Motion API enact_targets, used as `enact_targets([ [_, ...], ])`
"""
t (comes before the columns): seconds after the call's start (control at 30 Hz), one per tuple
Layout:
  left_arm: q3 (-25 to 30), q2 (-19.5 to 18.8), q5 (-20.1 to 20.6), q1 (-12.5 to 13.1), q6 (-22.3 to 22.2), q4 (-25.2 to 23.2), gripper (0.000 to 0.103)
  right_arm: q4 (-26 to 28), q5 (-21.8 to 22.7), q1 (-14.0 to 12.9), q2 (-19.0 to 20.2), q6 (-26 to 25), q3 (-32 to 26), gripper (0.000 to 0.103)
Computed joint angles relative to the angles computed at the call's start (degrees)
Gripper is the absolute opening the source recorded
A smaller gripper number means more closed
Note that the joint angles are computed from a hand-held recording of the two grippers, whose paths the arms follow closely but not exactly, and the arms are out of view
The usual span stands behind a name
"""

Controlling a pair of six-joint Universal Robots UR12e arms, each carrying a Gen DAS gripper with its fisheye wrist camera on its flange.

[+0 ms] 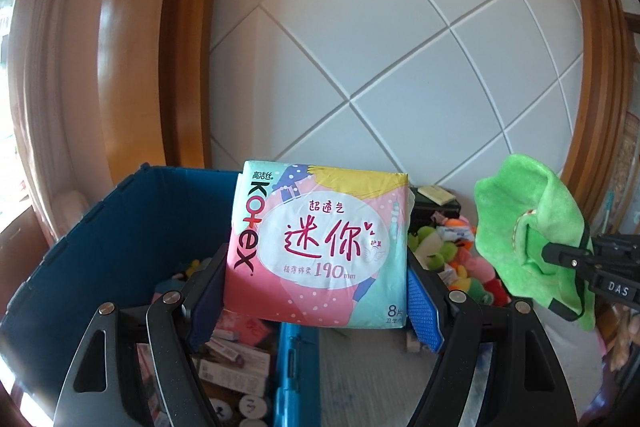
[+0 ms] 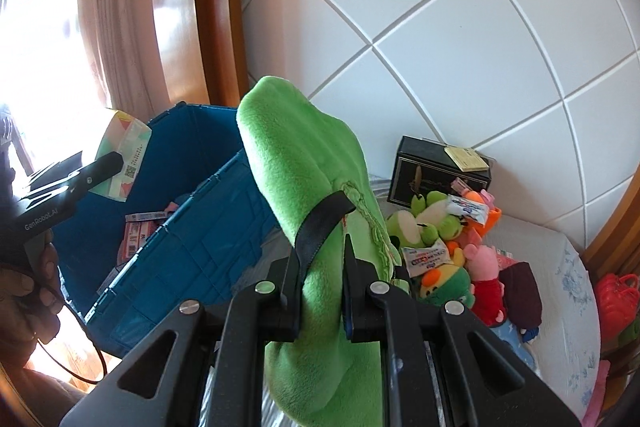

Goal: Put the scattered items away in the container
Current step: 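Carry the Kotex pack and green bib in both grippers over the blue crate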

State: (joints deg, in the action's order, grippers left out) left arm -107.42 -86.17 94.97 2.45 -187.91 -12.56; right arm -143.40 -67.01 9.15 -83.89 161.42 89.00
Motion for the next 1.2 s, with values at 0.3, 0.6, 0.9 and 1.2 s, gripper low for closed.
enact_targets([
  [0.3,-2.4,2.3,-0.2,4.1,-0.8,1.1,0.077,1.1,2.5,5.6,3.2,-1.8,-5.2,0.014],
  [0.6,-3.6,3.8,1.2,6.3,-3.4,1.2,0.078,4.7,6.6,10.3,6.5,-6.2,-11.9,0.014],
  [0.9,-4.7,5.1,3.0,9.2,-4.4,0.1,0.078,5.3,8.4,13.6,9.9,-8.5,-16.7,0.014],
  [1.2,-3.7,5.1,5.5,11.1,-5.6,-2.4,0.078,7.5,8.9,15.5,13.5,-9.9,-21.0,0.014],
])
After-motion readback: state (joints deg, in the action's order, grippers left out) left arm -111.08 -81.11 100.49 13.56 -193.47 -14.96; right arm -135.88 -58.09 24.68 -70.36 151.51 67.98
